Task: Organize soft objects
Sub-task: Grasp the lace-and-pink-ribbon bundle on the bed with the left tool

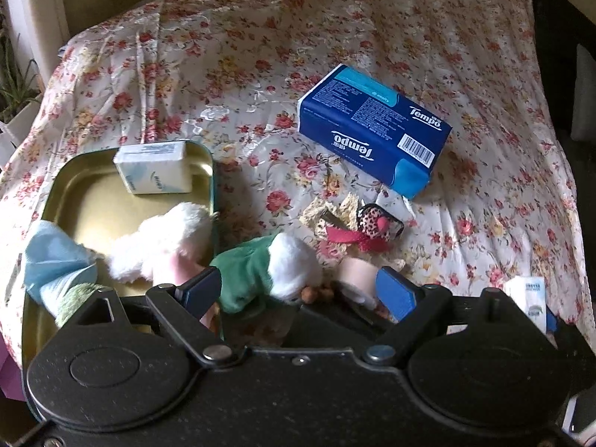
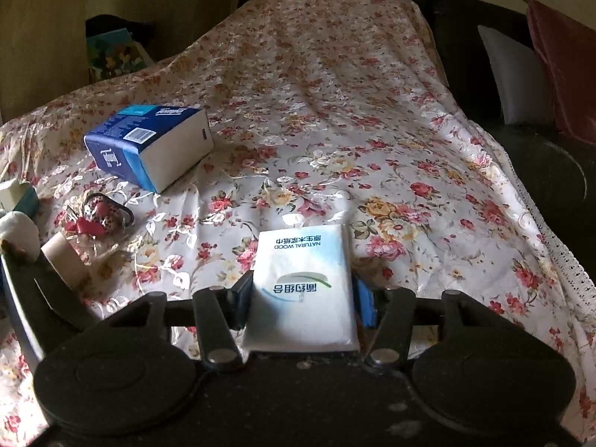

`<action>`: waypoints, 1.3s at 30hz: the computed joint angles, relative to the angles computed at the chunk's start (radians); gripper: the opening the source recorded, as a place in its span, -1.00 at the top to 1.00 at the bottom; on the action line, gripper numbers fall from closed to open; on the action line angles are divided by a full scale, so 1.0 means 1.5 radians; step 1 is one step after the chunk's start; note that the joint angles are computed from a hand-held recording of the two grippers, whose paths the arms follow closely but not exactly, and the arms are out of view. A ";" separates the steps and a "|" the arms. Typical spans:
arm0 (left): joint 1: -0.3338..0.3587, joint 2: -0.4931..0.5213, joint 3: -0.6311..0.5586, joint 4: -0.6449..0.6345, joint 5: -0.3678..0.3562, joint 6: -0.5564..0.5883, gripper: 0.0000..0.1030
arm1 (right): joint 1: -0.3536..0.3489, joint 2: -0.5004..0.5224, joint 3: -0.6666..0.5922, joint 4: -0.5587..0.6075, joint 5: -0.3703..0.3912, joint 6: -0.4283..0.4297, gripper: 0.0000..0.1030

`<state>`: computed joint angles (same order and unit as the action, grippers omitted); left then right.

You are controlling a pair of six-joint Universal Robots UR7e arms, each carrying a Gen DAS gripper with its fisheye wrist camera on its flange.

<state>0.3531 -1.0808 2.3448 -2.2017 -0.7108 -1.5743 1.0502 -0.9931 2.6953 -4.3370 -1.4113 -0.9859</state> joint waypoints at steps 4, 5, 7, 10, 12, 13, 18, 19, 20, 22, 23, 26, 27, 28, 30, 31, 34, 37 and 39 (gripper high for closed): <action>0.034 0.031 -0.027 -0.024 0.007 0.042 -0.69 | -0.014 -0.011 0.005 0.012 0.022 0.010 -0.02; 0.045 0.040 -0.033 -0.038 0.006 0.057 -0.69 | -0.017 -0.013 0.006 0.014 0.025 0.012 -0.02; 0.063 0.054 -0.045 -0.063 0.003 0.078 -0.69 | -0.025 -0.019 0.009 0.020 0.038 0.015 -0.01; 0.089 0.079 -0.063 -0.099 0.000 0.109 -0.69 | -0.035 -0.027 0.011 0.031 0.054 0.022 -0.01; 0.101 0.095 -0.079 -0.104 0.003 0.121 -0.69 | -0.041 -0.032 0.011 0.038 0.064 0.025 -0.01; 0.105 0.102 -0.087 -0.103 0.006 0.126 -0.69 | -0.042 -0.032 0.011 0.039 0.067 0.027 -0.01; 0.131 0.139 -0.127 -0.112 -0.009 0.171 -0.69 | -0.055 -0.039 0.013 0.052 0.089 0.035 -0.01; 0.137 0.146 -0.134 -0.111 -0.011 0.177 -0.69 | -0.058 -0.041 0.013 0.056 0.094 0.037 -0.01; 0.142 0.153 -0.143 -0.107 -0.015 0.182 -0.69 | -0.061 -0.042 0.014 0.057 0.098 0.038 -0.01; 0.155 0.167 -0.162 -0.088 -0.025 0.184 -0.69 | -0.064 -0.045 0.014 0.062 0.105 0.040 -0.01; 0.161 0.172 -0.172 -0.078 -0.030 0.185 -0.69 | -0.066 -0.045 0.015 0.062 0.107 0.041 -0.01; 0.176 0.189 -0.190 -0.068 -0.040 0.191 -0.68 | -0.076 -0.049 0.018 0.066 0.120 0.042 -0.01; 0.179 0.194 -0.194 -0.070 -0.043 0.192 -0.68 | -0.077 -0.050 0.018 0.069 0.123 0.043 -0.01; 0.183 0.199 -0.197 -0.074 -0.046 0.194 -0.68 | -0.080 -0.051 0.018 0.070 0.128 0.044 -0.01; 0.191 0.205 -0.202 -0.077 -0.051 0.196 -0.68 | -0.084 -0.052 0.019 0.072 0.134 0.046 -0.01; 0.194 0.208 -0.206 -0.076 -0.052 0.196 -0.68 | -0.085 -0.053 0.018 0.073 0.136 0.046 -0.01; 0.201 0.213 -0.214 -0.082 -0.057 0.201 -0.64 | -0.088 -0.051 0.019 0.071 0.141 0.049 0.00; 0.202 0.213 -0.213 -0.100 -0.046 0.208 -0.43 | -0.092 -0.052 0.019 0.073 0.146 0.050 0.01; 0.199 0.208 -0.206 -0.116 -0.041 0.217 -0.21 | -0.095 -0.051 0.019 0.071 0.152 0.050 0.01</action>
